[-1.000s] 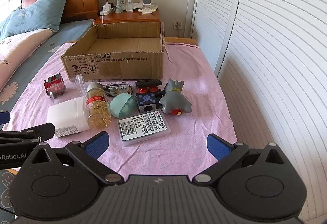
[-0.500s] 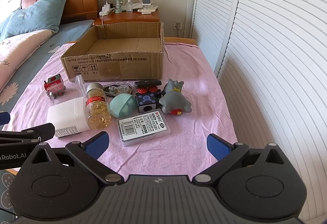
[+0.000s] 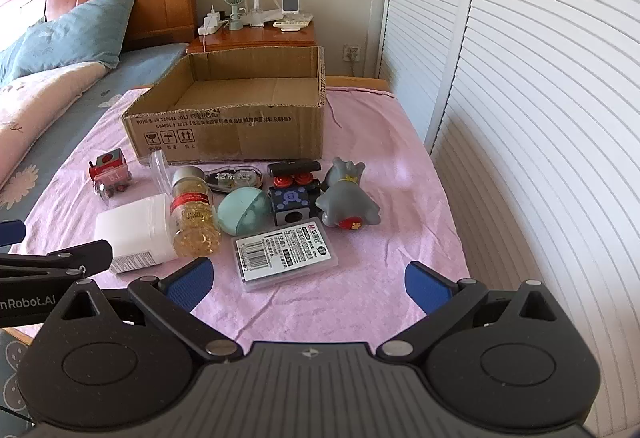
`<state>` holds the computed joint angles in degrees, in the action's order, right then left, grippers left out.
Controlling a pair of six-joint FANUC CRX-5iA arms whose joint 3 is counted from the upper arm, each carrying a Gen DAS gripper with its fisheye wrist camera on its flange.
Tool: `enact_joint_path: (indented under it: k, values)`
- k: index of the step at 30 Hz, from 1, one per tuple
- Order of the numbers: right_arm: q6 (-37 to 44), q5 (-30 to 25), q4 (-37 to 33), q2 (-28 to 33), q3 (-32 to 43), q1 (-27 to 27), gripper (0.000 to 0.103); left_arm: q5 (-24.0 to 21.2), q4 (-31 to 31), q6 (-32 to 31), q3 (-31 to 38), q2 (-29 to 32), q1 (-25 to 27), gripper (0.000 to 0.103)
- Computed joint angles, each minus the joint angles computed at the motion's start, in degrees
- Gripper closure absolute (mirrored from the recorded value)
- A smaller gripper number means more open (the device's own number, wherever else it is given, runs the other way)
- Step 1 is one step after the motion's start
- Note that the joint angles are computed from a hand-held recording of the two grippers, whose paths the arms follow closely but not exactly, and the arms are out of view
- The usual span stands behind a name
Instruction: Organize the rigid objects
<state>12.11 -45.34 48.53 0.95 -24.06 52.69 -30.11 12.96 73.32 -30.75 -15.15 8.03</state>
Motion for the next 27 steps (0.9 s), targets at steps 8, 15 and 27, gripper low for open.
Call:
enact_joint_path:
  k: [8,15,27]
  values:
    - [-0.15,3.81,1.3,0.55,-1.1,-1.81,0.0,2.03,4.77,-5.23,-0.69,2.76,0.8,0.001]
    - [1.01,6.13,0.62,1.41,-1.29,-3.5,0.0,5.27,5.8,-7.39,0.81,6.72,-0.14,0.001]
    - [3.19,6.14,-1.92,3.27,-0.01,-5.08,0.0,8.29,5.92,-7.94,2.84,12.95,-1.26,0.0]
